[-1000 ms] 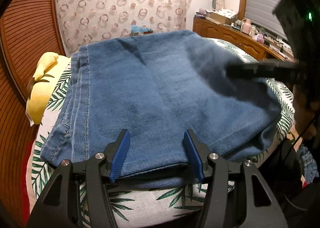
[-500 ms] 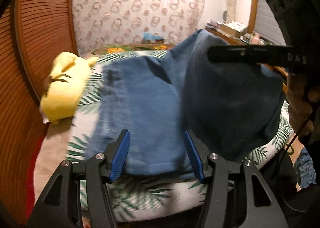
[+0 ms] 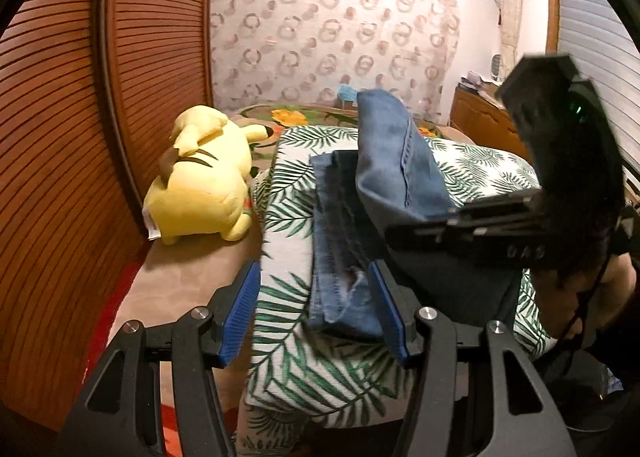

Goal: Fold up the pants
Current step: 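Grasp the jeans edge with right gripper and fold it over the stack, then grasp the folded jeans end with both grippers and lift it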

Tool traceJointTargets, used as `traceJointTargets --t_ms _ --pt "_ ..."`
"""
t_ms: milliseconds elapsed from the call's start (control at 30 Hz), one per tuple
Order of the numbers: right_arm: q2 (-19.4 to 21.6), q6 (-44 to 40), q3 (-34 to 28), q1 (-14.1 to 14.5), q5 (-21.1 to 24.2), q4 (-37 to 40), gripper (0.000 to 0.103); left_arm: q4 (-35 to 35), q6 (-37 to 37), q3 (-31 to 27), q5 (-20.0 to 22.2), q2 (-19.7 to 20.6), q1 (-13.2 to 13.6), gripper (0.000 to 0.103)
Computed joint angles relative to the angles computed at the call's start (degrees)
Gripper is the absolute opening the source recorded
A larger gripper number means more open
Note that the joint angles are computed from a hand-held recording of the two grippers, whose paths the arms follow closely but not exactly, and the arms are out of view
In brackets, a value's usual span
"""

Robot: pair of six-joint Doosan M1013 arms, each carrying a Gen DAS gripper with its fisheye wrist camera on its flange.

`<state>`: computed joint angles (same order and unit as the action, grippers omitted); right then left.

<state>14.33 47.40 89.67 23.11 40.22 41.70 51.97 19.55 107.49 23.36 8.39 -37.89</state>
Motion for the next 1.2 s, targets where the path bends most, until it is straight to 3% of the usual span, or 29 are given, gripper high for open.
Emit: traceJointTargets --t_ms 133,267,367,467,667,967,1200 --pt "0.64 2.08 -1.34 -0.51 0.78 -0.62 0.010 -0.08 -0.66 0.02 -0.15 0.09 0.03 0.057" --pt "-0.97 2.01 -1.16 -0.66 -3.12 -0.77 0.034 -0.38 0.67 -0.49 -0.53 0.07 -0.03 0.057" --pt "-2.61 1.29 -0.24 -1.11 -6.67 -2.08 0.040 4.92 -4.14 -0.91 0.60 0.03 -0.80 0.057" --pt "-4.02 5.14 1.29 -1.31 -11.24 -8.03 0.042 9.09 -8.07 -0.87 -0.61 -0.49 -1.21 0.057" --pt "-3.99 15.18 2.05 -1.59 -14.26 -19.50 0.045 5.16 -3.36 -2.38 -1.69 0.41 -1.31 0.057" --pt "0.25 22.47 -3.50 -0.73 -11.21 -25.74 0.049 -8.70 7.54 -3.14 -3.73 3.13 -0.69 0.057" --pt "4.22 27.66 -8.18 -0.78 -8.49 -29.57 0.052 -13.11 10.52 -3.02 -2.66 4.32 -0.04 0.057"
